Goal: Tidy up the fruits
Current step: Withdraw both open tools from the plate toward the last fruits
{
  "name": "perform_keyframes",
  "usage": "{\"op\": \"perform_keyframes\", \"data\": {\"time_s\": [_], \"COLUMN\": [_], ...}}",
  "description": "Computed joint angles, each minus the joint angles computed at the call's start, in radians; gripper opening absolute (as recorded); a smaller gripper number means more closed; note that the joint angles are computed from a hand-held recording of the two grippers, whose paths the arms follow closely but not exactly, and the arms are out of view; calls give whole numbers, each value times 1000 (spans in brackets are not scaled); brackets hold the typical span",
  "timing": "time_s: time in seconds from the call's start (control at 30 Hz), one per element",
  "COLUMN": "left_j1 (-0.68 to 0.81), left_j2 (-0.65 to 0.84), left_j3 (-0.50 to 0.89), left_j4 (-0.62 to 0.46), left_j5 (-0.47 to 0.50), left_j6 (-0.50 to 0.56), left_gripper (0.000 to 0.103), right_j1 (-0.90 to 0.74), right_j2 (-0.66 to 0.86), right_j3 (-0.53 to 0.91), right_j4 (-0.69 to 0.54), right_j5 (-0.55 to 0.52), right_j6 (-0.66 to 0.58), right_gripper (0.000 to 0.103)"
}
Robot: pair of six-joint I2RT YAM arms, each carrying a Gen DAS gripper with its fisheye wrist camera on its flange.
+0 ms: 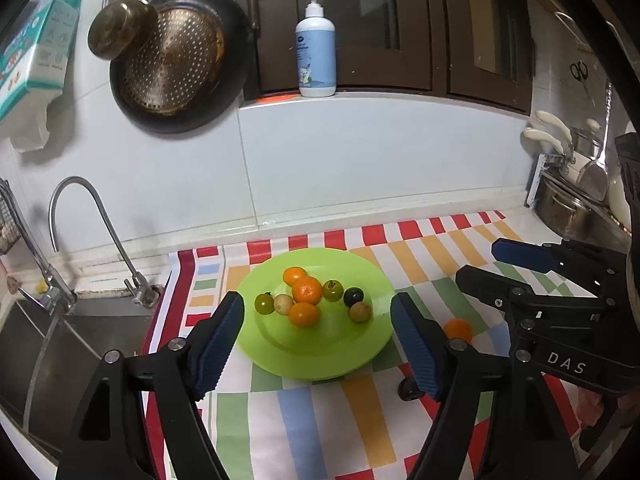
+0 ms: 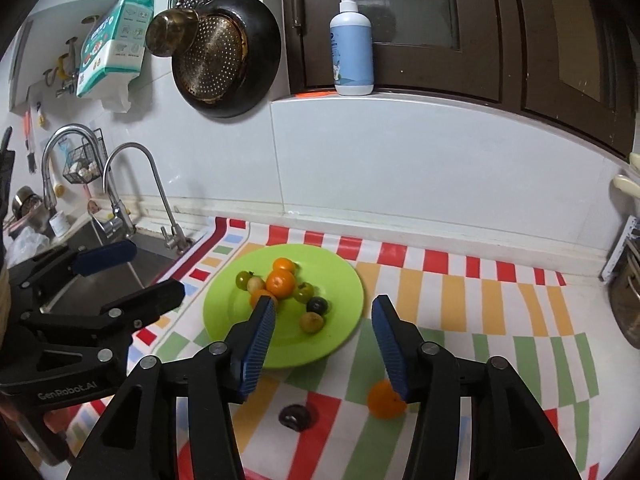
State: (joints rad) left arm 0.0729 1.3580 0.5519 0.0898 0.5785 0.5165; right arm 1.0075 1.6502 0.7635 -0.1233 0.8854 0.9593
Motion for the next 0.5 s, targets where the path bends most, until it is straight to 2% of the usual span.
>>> {"op": "perform_keyframes", "data": {"time_s": [0.1,0.2,0.5], "left_j1": [-14,-26,-78], "left_j2": [-22,-33,11], "left_j3": [-34,-63,-164], "left_j4": [25,34,122], "left_j5": [-5,-5,-37], "left_j6": [0,-10,3], "left_gripper": [77,80,81], "right_j1": [11,30,60], "right_j2": [-12,-19,-18], "right_j3": [-24,-42,-101], "right_j4": [-8,-44,-112], "right_j5": [0,13,-3], "right_j6": [21,66,161], "right_gripper": [51,59,59]}}
